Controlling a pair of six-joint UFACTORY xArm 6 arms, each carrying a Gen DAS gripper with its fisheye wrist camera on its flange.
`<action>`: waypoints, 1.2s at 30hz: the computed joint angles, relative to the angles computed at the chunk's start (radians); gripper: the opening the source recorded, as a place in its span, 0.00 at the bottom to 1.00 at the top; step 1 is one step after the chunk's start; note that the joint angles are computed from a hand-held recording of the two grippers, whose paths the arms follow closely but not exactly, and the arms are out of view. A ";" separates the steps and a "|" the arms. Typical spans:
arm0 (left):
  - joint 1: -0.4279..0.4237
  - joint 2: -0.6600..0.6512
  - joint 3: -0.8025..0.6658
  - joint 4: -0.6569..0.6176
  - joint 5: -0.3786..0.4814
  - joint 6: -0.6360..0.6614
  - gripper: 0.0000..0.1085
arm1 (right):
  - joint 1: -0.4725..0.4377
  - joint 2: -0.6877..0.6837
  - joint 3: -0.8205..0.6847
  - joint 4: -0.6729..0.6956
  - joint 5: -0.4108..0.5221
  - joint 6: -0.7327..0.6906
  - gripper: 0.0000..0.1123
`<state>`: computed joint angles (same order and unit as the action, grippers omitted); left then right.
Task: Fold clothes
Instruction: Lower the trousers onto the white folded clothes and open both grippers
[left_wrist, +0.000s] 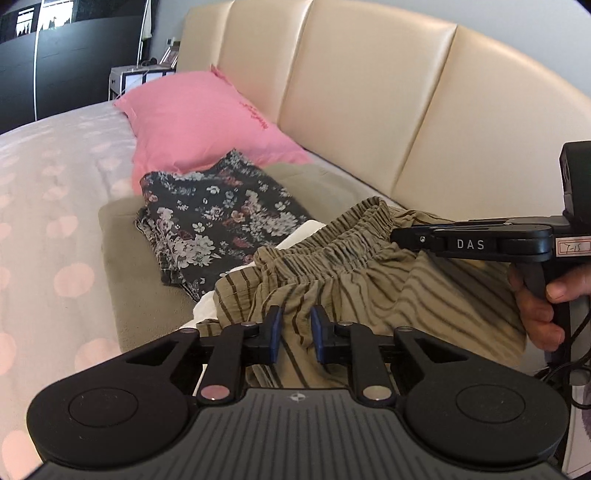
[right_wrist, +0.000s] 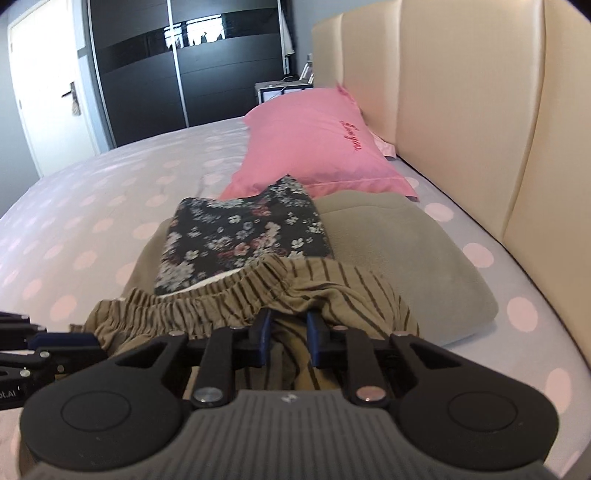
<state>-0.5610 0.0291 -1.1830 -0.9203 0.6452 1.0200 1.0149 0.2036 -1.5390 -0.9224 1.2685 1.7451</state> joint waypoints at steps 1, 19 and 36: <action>-0.003 0.015 -0.009 0.004 -0.008 0.002 0.14 | -0.011 -0.005 0.021 -0.008 -0.022 0.027 0.19; 0.021 -0.234 0.218 -0.127 0.027 0.287 0.37 | 0.176 0.049 -0.109 0.003 0.166 -0.071 0.55; 0.122 -0.411 0.387 -0.047 0.011 0.210 0.55 | 0.385 0.302 -0.541 0.089 0.641 0.110 0.61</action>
